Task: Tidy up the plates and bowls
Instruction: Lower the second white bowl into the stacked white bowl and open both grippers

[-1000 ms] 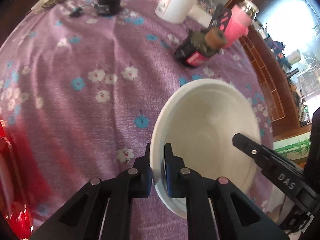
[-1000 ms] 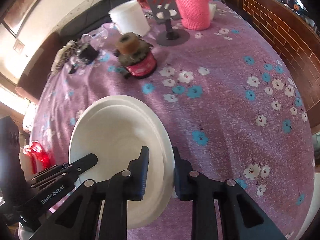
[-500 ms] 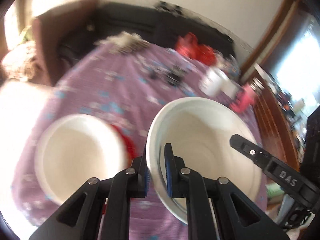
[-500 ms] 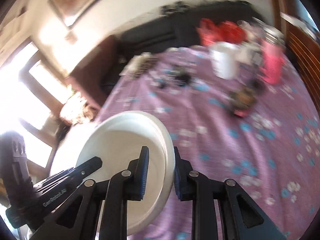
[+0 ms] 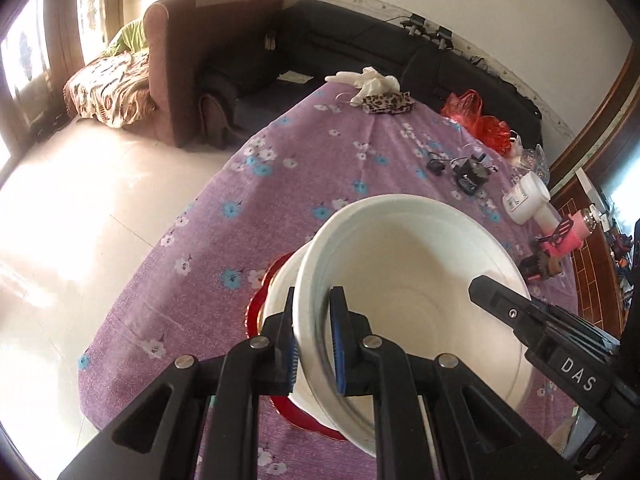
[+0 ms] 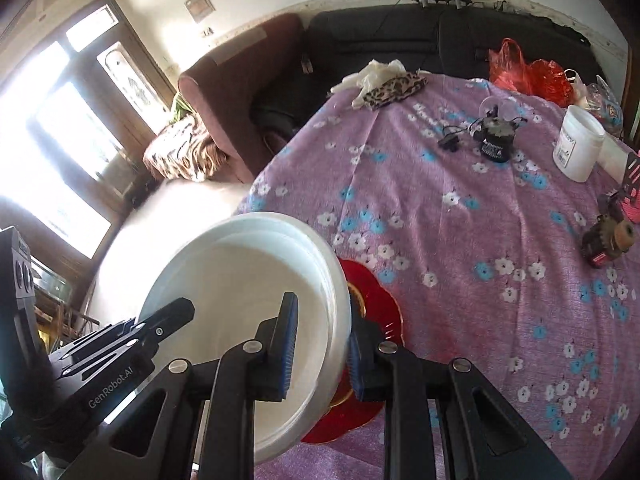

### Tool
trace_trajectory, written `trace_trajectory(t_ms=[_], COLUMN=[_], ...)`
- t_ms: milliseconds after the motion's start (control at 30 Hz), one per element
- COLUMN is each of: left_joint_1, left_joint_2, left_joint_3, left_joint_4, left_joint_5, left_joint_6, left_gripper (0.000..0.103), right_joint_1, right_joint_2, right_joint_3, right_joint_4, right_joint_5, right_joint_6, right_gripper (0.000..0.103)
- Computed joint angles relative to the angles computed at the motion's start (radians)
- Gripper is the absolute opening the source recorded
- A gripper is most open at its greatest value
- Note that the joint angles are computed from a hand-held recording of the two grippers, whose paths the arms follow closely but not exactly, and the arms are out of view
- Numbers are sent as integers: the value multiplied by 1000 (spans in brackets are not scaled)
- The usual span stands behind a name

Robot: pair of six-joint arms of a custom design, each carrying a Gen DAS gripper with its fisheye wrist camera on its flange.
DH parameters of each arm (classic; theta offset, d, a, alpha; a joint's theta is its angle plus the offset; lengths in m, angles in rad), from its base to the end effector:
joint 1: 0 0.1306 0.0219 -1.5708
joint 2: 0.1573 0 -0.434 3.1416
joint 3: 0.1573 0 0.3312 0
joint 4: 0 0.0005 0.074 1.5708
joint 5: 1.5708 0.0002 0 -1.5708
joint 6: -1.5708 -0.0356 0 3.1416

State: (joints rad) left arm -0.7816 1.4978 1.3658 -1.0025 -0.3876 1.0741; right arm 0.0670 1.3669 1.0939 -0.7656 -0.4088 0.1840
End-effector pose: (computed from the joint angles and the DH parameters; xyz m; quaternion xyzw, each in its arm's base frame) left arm 0.3156 -0.2950 0.4224 -0.1808 0.9417 -0.0572 0.2778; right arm 0.3728 0.0387 0.3828 -0.1712 0.9306 0.1804 0.2685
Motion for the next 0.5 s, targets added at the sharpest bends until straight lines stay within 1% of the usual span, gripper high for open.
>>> trace_trajectory(t_ms=[167,200,233,267,300,333,367,400,433,467,500], left_joint_1=[24,28,31,30,29,31,33,34,31,24,14], left_joint_2=[-2,-3,-6,-8,-12,-16,-20,-23,-23,-23,-19], left_joint_3=[-33,-37,-40,-40,-41,-42,-46,-44,-39,-32,-20], left_joint_4=[25,29,33,30,24,27,31,28,19,4,-16], left_joint_5=[33,35,34,22,5,0,0,-9,-26,-54,-94], left_joint_6=[-21,-25,-26,-23,-19,-21,-25,-30,-30,-30,-31], left_gripper=[22,31,44,50,56,57,57,58,58,58,58], right_joint_1=[31,34,36,37,38,37,34,28,20,15,0], right_joint_2=[19,23,24,25,21,18,13,5,-4,-12,-29], right_joint_3=[-10,-5,-4,-4,-4,-4,-5,-7,-7,-10,-15], right_joint_4=[23,19,20,24,28,32,38,45,53,59,71], right_joint_5=[52,57,62,70,72,71,70,66,56,51,45], right_joint_6=[-23,-24,-27,-34,-42,-48,-52,-59,-67,-75,-88], right_gripper=[24,24,27,36,41,48,51,51,53,56,59])
